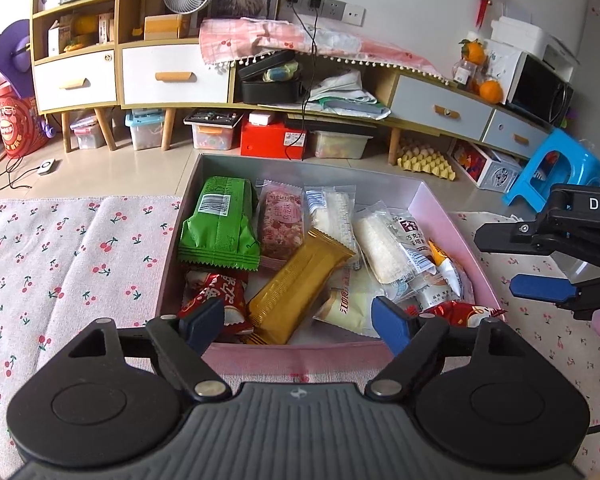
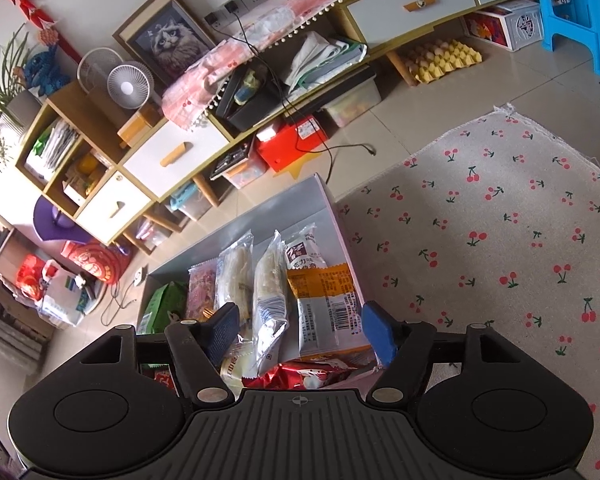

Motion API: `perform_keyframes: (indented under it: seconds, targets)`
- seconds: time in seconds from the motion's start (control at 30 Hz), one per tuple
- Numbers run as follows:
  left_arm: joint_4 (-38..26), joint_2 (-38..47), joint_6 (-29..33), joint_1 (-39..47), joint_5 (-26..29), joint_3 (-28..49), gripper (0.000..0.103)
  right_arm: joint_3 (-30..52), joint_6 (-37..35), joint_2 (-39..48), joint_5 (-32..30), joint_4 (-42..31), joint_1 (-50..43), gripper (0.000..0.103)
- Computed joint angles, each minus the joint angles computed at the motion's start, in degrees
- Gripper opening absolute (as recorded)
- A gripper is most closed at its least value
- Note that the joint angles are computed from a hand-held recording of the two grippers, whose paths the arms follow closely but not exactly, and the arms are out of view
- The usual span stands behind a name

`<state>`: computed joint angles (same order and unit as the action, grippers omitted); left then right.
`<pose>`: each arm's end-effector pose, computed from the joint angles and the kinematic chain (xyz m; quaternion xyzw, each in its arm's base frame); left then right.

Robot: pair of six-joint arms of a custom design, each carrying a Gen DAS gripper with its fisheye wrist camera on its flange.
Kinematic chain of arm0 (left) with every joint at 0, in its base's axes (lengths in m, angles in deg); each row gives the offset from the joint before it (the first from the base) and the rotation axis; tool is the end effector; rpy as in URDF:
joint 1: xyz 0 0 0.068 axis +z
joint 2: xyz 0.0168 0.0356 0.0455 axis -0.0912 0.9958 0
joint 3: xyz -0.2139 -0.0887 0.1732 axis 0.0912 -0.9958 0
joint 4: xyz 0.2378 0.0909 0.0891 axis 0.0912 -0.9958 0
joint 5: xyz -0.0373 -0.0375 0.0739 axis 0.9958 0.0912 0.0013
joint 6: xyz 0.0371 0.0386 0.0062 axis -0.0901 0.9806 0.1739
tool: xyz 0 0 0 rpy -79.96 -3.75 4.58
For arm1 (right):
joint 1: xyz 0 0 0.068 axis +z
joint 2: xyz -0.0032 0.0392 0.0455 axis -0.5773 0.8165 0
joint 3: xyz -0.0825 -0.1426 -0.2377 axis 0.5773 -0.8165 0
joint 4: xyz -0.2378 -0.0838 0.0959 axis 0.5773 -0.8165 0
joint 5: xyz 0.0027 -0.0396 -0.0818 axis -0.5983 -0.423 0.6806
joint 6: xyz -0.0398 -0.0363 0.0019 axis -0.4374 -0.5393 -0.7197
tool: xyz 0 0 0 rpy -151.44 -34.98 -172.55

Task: Organize snacks
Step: 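Move both open grippers back from the box toward the remaining snacks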

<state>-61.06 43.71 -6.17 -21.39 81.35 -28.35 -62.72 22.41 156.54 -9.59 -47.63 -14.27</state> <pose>0.2112 -0.0620 0.1110 0.0548 0.9155 -0.1005 0.3856 0.2562 0.0975 0.0933 0.1953 0.8841 0.2239 0.3606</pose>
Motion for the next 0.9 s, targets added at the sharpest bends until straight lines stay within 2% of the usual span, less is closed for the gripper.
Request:
perform_keyframes:
  seconds: [0.17, 0.6, 0.77, 0.9]
  targets:
    - [-6.80, -5.70, 0.80, 0.42, -0.13, -0.06, 0.092, -0.98, 0.26, -5.50, 0.22, -5.84, 1.07, 0.076]
    - [-23.56, -20.72, 3.53, 5.26, -1.69, -1.04, 0.101, -2.74, 0.19, -16.70, 1.82, -21.30, 7.16, 0.079]
    - [-26.80, -23.98, 5.11, 6.76, -2.90, -2.40, 0.102, -3.98, 0.29, -19.15, 2.91, -24.17, 10.03, 0.079]
    - [-26.22, -24.49, 6.19, 9.83, -1.87, -4.54, 0.102, -6.06, 1.17, -18.34, 2.54, -22.27, 11.92, 0.081]
